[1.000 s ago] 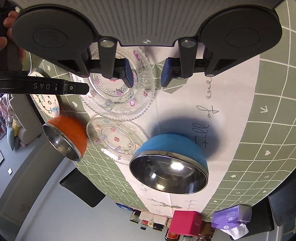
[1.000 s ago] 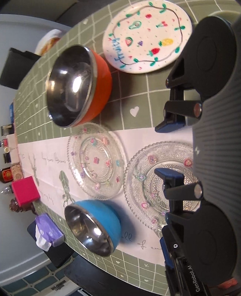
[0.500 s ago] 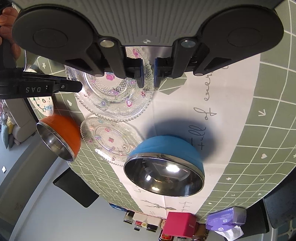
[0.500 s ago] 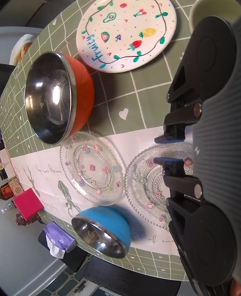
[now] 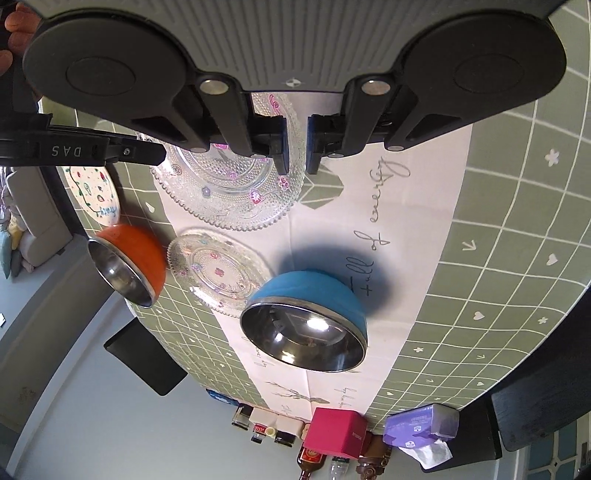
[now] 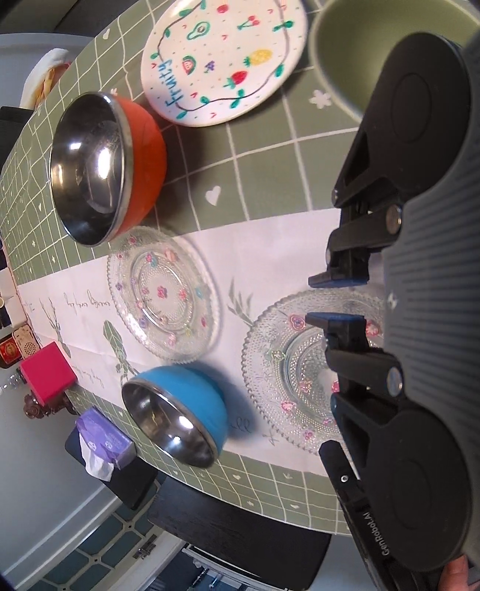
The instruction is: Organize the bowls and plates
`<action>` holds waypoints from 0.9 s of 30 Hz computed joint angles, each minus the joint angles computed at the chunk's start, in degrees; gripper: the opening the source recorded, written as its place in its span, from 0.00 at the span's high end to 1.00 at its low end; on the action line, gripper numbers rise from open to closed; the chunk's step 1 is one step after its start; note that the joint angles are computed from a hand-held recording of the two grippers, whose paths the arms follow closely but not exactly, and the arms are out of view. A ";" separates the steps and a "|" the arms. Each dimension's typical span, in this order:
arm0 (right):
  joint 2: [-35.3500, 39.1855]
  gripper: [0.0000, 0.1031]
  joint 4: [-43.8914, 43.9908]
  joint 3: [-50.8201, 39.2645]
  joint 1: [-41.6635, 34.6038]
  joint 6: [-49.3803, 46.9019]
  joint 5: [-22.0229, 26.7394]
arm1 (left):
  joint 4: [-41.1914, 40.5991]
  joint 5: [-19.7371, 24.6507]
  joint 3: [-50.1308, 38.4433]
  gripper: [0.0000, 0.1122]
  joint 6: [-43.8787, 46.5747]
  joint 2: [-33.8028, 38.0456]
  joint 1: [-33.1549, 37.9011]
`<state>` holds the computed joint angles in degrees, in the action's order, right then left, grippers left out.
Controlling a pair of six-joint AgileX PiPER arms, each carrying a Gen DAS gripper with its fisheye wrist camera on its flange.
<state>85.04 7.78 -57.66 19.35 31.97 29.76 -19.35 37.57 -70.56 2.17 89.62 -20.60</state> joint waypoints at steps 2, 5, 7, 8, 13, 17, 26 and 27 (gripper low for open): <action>-1.97 0.89 -0.26 1.76 0.79 1.10 -0.39 | -0.44 -0.29 2.09 0.93 0.36 -2.24 0.17; -4.62 0.90 -0.64 4.66 2.36 2.70 -1.87 | -1.02 -0.95 5.03 0.93 1.08 -4.82 0.64; -5.79 0.91 -2.03 6.10 3.87 4.71 -2.91 | -1.63 -0.72 6.56 0.93 1.63 -5.96 1.43; -6.08 0.91 -2.78 6.59 4.68 5.86 -3.33 | -1.98 -0.64 7.33 0.93 1.77 -6.41 1.90; -5.21 0.91 -2.98 7.77 7.83 7.29 -5.26 | 0.04 -1.14 10.53 0.93 0.36 -8.73 3.29; -2.95 0.92 -3.14 6.89 9.86 7.40 -6.77 | 1.98 -0.80 10.88 0.92 -1.85 -8.55 4.82; -0.53 0.92 -7.83 6.13 11.98 10.89 -6.80 | 7.23 -0.67 11.58 0.90 -6.70 -8.00 3.29; -0.63 0.92 -8.59 6.07 12.19 11.43 -6.58 | 8.04 -0.88 11.66 0.90 -7.28 -8.09 2.91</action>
<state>84.41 -0.82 -51.59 31.54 43.40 23.17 -11.31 36.69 -58.89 -5.11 81.53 -17.69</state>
